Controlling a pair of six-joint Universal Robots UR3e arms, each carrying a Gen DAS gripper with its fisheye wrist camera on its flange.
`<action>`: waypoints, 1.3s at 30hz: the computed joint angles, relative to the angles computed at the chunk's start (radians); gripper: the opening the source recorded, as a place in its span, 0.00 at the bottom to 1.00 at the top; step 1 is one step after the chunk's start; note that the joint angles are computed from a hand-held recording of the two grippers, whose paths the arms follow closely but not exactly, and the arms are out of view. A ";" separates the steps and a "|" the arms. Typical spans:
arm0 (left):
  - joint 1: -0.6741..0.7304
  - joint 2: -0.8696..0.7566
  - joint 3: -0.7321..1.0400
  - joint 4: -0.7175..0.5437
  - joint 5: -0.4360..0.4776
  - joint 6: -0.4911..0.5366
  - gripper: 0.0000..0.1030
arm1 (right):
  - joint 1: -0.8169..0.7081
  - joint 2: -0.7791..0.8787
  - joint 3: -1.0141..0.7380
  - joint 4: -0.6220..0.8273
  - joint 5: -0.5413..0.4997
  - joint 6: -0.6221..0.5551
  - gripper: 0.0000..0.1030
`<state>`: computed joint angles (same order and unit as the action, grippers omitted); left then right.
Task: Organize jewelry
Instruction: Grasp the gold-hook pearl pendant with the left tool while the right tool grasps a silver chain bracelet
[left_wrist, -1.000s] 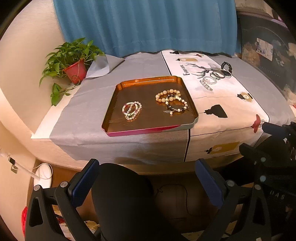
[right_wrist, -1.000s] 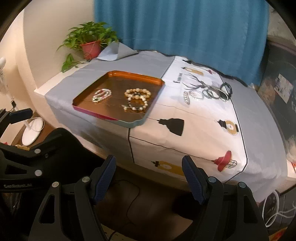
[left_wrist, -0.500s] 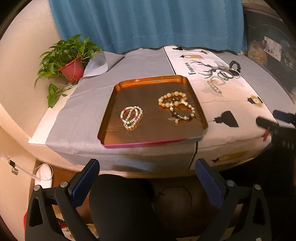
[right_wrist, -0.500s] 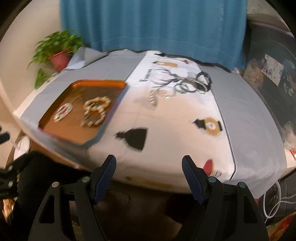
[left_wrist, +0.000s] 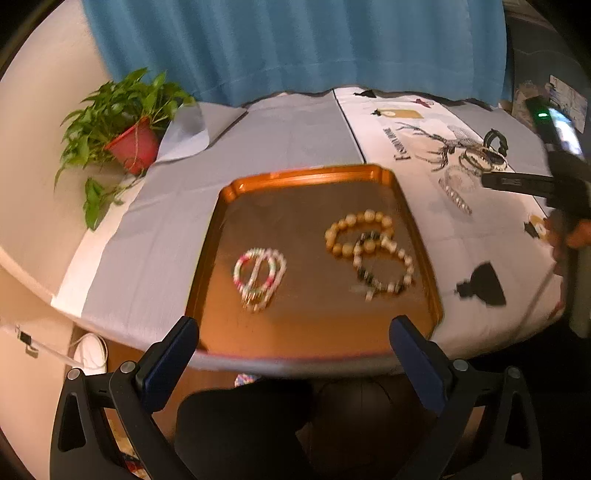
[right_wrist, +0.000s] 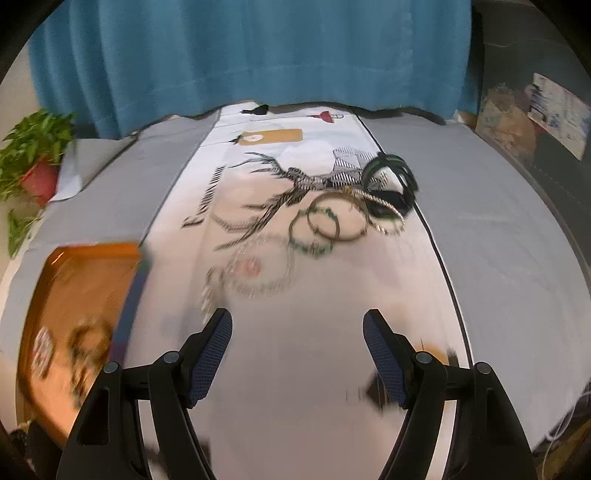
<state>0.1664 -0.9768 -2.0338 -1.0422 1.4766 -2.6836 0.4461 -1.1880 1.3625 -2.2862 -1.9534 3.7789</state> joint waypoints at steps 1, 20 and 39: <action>-0.046 -0.052 0.026 0.034 0.023 -0.030 0.99 | -0.017 0.022 -0.017 -0.006 0.007 -0.008 0.72; -0.550 -0.866 0.759 -0.008 0.068 -0.271 0.99 | -0.177 -0.273 0.540 -0.256 -0.018 -0.125 0.81; -0.540 -1.169 1.077 -0.235 -0.072 -0.282 0.09 | -0.132 -0.283 0.570 -0.348 0.033 -0.225 0.08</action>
<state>-0.3738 -2.1460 -0.9565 -1.2767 1.4044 -2.9657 0.3138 -1.4707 1.9327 -2.6343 -1.9208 3.5540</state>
